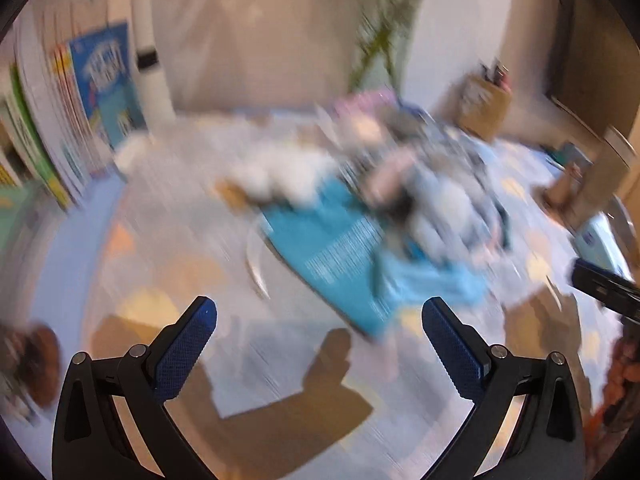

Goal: Organize soft objects
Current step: 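Grasp the white fluffy plush with the left tool while the right tool grasps the grey-blue plush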

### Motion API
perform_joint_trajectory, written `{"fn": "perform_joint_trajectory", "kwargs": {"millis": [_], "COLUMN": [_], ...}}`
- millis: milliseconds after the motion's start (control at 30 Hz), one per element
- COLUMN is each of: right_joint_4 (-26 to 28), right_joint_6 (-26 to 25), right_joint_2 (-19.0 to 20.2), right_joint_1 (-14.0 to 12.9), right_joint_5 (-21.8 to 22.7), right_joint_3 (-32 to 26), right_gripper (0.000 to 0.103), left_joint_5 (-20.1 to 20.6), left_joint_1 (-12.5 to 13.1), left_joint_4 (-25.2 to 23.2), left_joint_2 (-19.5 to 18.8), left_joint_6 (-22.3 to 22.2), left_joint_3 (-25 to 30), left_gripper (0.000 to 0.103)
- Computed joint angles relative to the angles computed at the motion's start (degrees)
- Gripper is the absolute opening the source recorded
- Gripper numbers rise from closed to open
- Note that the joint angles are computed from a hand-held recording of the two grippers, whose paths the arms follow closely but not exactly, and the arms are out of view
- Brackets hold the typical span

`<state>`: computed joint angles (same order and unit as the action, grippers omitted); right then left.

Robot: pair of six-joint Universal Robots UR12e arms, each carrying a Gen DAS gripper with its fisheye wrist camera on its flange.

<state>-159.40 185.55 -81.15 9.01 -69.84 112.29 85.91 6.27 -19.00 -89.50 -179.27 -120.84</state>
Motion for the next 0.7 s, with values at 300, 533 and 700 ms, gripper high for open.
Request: {"fn": "perform_joint_trajectory", "kwargs": {"millis": [300,533,700], "right_joint_4": [-5.88,-3.08,-5.74], "right_joint_6": [-3.6,-3.41,-2.69], "right_joint_2": [7.31,13.58,14.64], "right_joint_1": [4.27,6.33,5.91], "right_joint_5": [1.39,-0.61,2.61], "right_joint_3": [-8.88,-15.26,-14.49], "right_gripper": [0.097,0.093,0.081], "left_joint_5": [-2.42,-3.43,-3.41], "left_joint_1": [1.72,1.84,2.13], "left_joint_4": [1.6,3.89,5.89], "left_joint_2": [-9.25,-13.06,-13.21], "left_joint_6": [-1.27,-0.72,-3.08], "left_joint_3": [7.98,8.4,7.89], "left_gripper": [0.103,0.103,0.103]}}
